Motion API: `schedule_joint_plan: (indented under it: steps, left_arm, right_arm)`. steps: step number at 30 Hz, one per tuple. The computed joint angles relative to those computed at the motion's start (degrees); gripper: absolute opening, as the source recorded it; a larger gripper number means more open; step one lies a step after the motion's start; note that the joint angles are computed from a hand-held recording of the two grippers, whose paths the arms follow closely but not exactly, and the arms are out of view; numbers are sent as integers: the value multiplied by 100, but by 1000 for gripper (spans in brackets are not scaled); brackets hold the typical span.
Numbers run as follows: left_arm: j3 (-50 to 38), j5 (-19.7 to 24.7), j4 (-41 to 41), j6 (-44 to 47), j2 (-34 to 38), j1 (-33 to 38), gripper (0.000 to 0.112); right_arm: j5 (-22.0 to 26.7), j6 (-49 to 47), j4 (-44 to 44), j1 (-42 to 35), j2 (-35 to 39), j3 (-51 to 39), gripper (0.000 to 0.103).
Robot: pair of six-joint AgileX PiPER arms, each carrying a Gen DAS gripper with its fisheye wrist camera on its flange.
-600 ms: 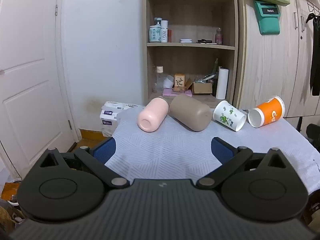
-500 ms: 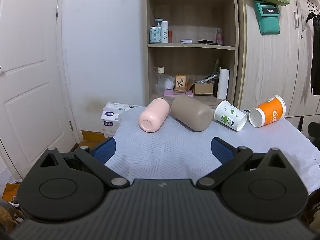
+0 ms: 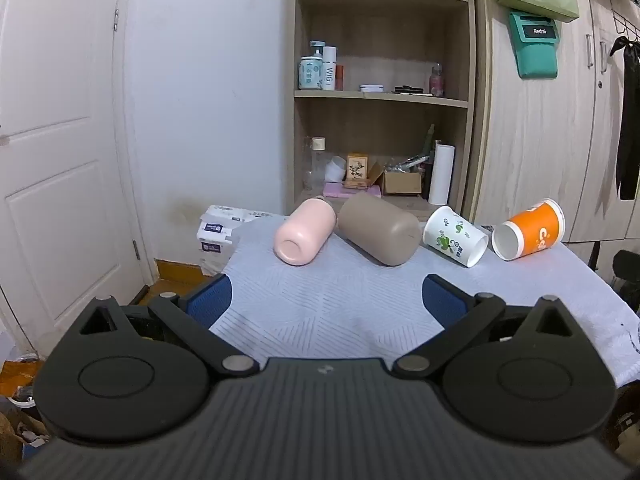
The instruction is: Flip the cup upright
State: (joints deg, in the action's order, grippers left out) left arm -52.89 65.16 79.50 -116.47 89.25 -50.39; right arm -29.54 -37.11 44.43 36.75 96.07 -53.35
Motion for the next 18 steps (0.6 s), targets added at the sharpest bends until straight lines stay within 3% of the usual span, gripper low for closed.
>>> schedule_joint_plan:
  steps: [18]
  left_arm:
    - [69, -390, -54, 50, -57, 172, 103]
  right_arm:
    - [-51, -333, 299, 99, 15, -20, 103]
